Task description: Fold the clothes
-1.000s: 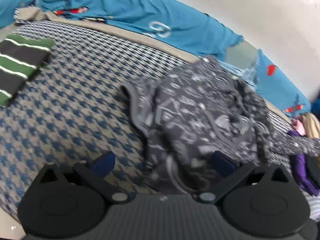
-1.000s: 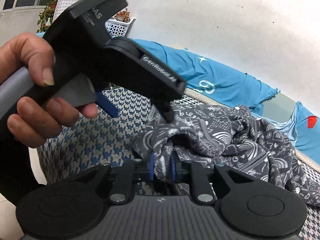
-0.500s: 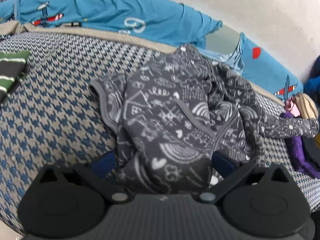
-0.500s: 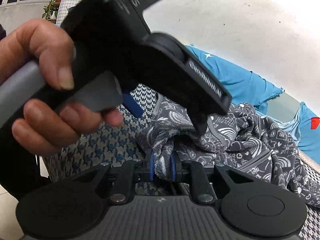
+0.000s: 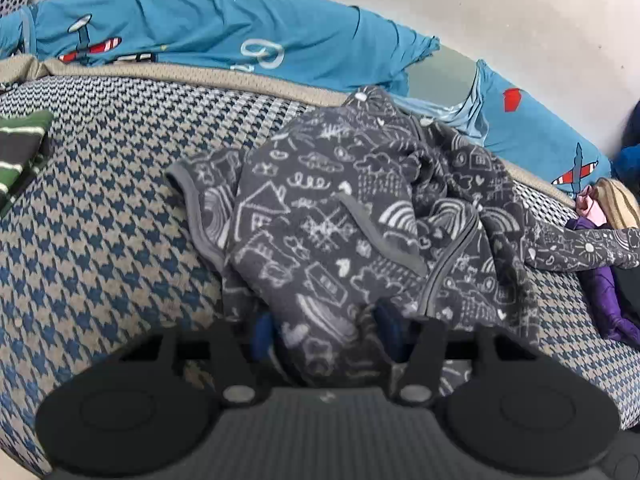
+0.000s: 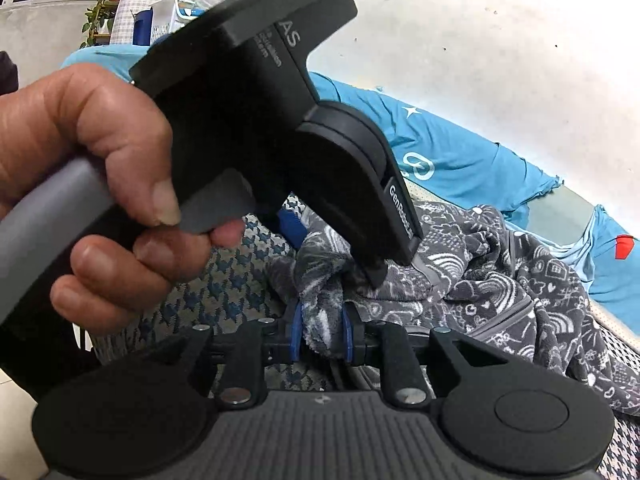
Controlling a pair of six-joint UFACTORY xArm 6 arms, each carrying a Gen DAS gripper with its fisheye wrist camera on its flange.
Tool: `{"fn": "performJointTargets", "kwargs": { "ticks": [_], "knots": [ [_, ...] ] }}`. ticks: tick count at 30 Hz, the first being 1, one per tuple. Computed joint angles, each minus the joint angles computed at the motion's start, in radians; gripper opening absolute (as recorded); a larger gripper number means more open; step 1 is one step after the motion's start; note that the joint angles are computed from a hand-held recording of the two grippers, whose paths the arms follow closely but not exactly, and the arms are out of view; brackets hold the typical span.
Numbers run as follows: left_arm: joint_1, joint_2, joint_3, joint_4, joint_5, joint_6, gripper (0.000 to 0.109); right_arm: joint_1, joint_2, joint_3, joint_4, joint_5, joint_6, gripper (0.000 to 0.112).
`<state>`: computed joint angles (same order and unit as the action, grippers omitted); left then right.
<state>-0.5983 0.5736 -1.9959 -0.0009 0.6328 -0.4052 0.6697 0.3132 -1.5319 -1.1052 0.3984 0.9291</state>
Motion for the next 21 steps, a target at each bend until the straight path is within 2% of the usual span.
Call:
{"fn": "performJointTargets", "kwargs": {
  "ticks": [3, 7, 14, 15, 16, 17, 20, 21],
  "knots": [
    [-0.005, -0.001, 0.0, 0.047, -0.01, -0.015, 0.022, 0.0, -0.001, 0.0, 0.004, 0.009, 0.002, 0.026],
    [-0.012, -0.002, 0.002, 0.12, -0.017, -0.039, 0.01, -0.003, 0.002, -0.002, 0.021, 0.018, -0.009, 0.033],
    [-0.009, 0.011, -0.025, 0.083, 0.03, 0.0, 0.012, -0.004, -0.002, 0.004, 0.05, 0.022, -0.041, 0.036],
    [-0.007, 0.016, -0.034, 0.065, 0.04, 0.007, 0.013, -0.005, 0.002, 0.0, 0.055, 0.02, -0.045, 0.036],
    [-0.005, 0.021, -0.043, 0.044, 0.051, 0.015, 0.022, -0.006, 0.004, -0.002, 0.058, 0.019, -0.047, 0.036],
    [-0.003, 0.024, -0.048, 0.03, 0.057, 0.015, 0.026, -0.004, 0.002, 0.0, 0.058, 0.022, -0.047, 0.036],
    [-0.001, 0.024, -0.046, 0.034, 0.057, 0.003, 0.025, 0.003, -0.006, 0.007, 0.057, 0.03, -0.045, 0.037],
    [-0.002, 0.02, -0.037, 0.048, 0.049, 0.001, 0.019, 0.005, -0.008, 0.009, 0.057, 0.032, -0.044, 0.037]
  ]
}}
